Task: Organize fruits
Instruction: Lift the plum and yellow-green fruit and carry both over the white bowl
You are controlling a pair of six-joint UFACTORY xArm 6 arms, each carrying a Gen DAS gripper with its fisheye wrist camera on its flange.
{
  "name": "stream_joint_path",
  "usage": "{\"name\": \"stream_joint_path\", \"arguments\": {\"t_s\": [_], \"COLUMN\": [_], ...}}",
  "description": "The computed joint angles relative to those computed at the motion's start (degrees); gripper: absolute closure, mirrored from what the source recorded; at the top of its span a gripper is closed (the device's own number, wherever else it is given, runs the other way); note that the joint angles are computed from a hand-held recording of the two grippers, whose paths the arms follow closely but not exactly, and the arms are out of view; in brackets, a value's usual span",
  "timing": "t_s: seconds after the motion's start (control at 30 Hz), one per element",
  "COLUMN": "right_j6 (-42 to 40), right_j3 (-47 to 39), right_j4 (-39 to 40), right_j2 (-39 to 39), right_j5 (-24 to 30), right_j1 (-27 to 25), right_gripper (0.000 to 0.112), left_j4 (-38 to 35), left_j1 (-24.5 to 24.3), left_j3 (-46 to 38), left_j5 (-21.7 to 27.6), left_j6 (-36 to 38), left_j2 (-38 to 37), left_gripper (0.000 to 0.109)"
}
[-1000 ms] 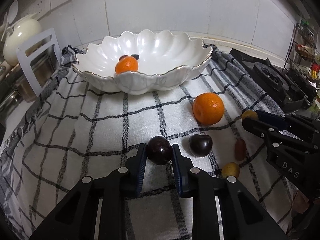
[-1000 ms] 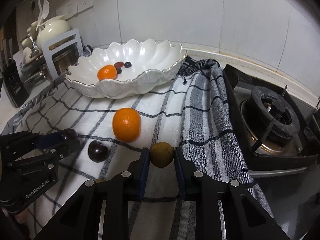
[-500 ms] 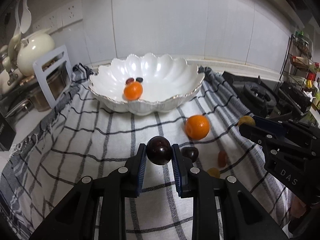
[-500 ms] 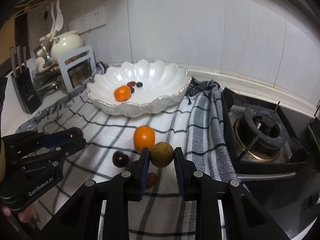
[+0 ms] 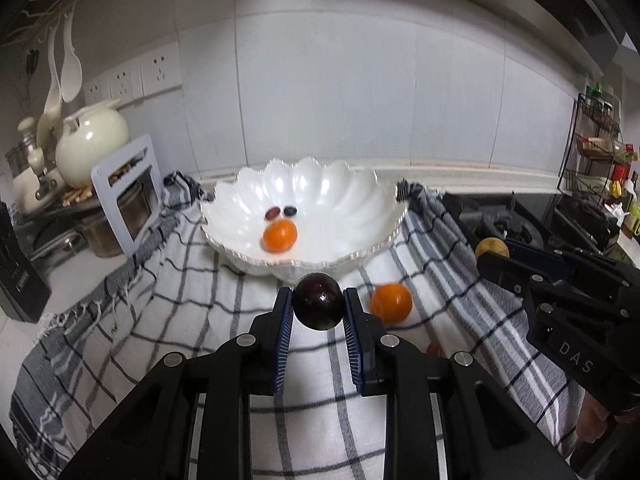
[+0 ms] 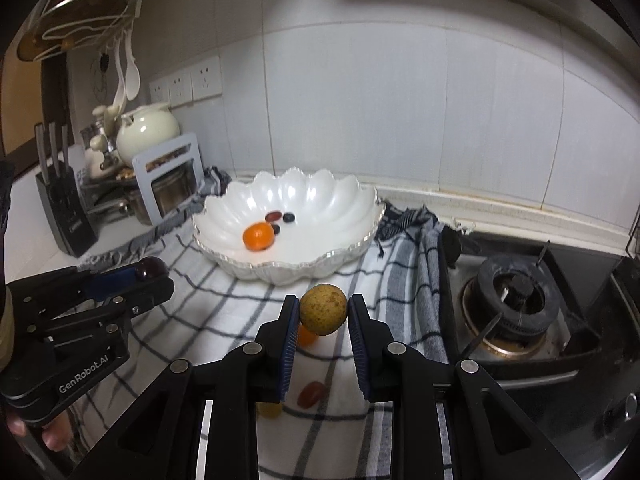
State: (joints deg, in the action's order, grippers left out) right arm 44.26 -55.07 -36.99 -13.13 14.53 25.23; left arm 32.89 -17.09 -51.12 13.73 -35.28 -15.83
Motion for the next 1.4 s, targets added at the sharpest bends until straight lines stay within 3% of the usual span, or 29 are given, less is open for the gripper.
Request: {"name": "stream_joint_path", "arguments": {"t_s": [0.3, 0.63, 0.87, 1.03, 1.13, 1.4], "right_j6": [1.94, -1.96, -8.65, -14.36, -18.0, -26.84], "right_j3": [-4.43, -13.19, -20.98, -27.14, -31.33, -42.94], "right_j4": [-2.03, 0.56, 6.48, 11.0, 13.98, 22.55], "right_j2": [2.4, 9.53, 15.86, 20.61, 23.8, 32.77], "right_j5": [-2.46, -3.52, -2.13, -0.06, 1.77, 9.08], "right_j1": [-1.0, -1.94, -2.25, -2.28, -2.11, -1.68], "right_gripper": [0.086, 0.086, 0.086, 0.086, 0.086, 0.086], "left_j4": [4.3, 5.55, 0.68, -7.69, -16.08, -22.39], "left_j1": [1.16, 1.78, 2.45, 2.8, 3.18, 4.01], "left_j3": [-5.34, -13.3, -19.85, -25.51, -29.73, -40.63], "left_j5": [-1.81, -1.72, -0.54, 1.89, 3.84, 11.81], "left_j6": [-2.88, -3.01, 1.57, 8.6, 15.46, 22.09], "left_j2": [2.1, 8.1, 13.57, 18.44, 21.98, 30.34], "left_gripper": [0.083, 0.083, 0.083, 0.083, 0.083, 0.083]}}
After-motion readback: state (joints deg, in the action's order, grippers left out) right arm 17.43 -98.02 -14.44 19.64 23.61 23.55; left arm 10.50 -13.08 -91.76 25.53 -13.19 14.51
